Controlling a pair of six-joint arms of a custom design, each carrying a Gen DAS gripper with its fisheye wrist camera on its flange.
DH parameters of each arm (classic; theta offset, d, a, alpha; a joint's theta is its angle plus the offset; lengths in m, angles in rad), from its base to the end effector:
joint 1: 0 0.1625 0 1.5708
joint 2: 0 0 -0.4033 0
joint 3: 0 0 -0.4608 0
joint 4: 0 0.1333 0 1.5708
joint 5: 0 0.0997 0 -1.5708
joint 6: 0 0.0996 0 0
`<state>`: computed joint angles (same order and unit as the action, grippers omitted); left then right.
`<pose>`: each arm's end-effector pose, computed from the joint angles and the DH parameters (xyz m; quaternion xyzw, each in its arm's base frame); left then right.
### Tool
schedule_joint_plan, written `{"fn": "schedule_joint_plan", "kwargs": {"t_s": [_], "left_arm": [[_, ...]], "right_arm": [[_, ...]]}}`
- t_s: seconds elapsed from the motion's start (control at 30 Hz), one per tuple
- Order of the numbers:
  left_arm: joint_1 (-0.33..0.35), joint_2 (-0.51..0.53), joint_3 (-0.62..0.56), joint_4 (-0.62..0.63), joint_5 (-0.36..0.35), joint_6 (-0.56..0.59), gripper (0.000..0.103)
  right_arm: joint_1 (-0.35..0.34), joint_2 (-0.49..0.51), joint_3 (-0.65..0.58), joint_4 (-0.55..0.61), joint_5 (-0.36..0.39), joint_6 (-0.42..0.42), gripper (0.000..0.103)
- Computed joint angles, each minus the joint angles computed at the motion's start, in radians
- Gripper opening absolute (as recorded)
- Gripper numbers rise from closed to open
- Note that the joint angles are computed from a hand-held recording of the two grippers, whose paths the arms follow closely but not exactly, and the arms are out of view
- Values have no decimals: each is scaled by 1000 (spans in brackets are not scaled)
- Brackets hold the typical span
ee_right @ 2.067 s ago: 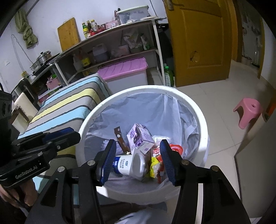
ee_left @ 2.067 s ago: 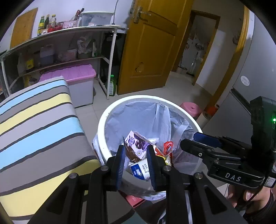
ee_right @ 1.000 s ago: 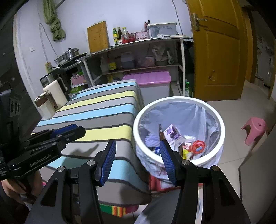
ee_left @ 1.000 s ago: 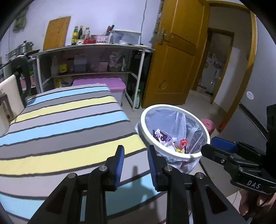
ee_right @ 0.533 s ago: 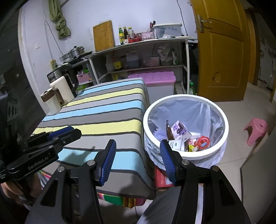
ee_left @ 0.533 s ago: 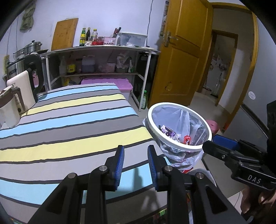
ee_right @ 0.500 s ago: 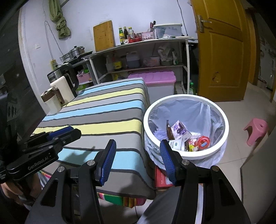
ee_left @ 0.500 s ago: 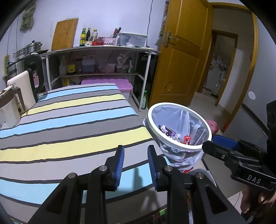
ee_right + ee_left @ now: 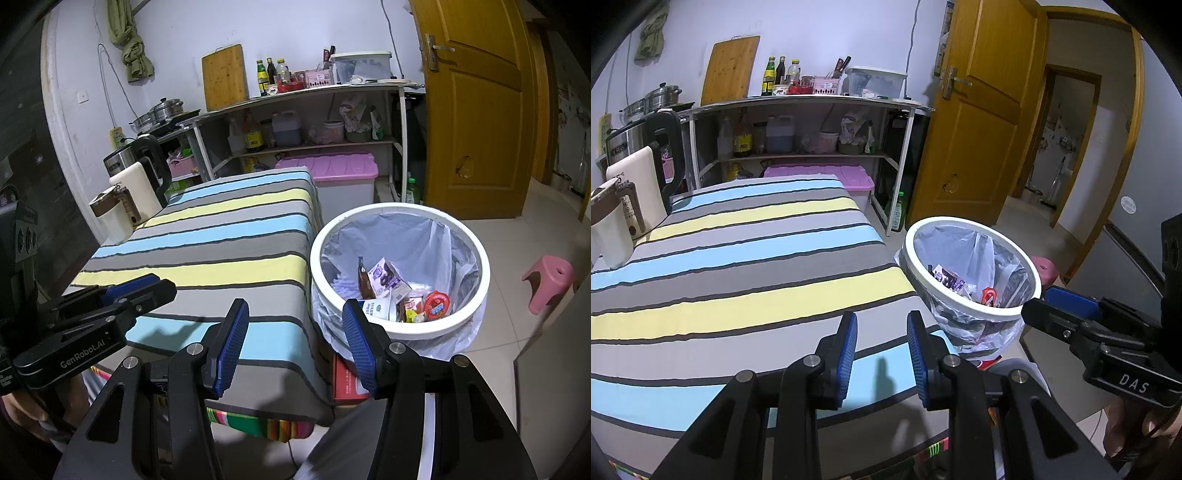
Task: Collect trash
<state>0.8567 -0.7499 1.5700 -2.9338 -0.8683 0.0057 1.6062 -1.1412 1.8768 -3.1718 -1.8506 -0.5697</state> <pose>-0.3314 -0.6842 0.0869 0.2322 0.8791 -0.3511 0.2236 0.1286 -0.6430 0.2338 0.2120 -0.8756 0.3671 0.2317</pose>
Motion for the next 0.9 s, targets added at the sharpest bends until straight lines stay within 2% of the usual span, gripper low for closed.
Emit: {"fn": "schedule_joint_plan", "kwargs": {"t_s": [0.9], "left_arm": [[6,-6,7,12,8,-13,28]], "right_arm": [[3,-1,0,5,-4,2,54]]}}
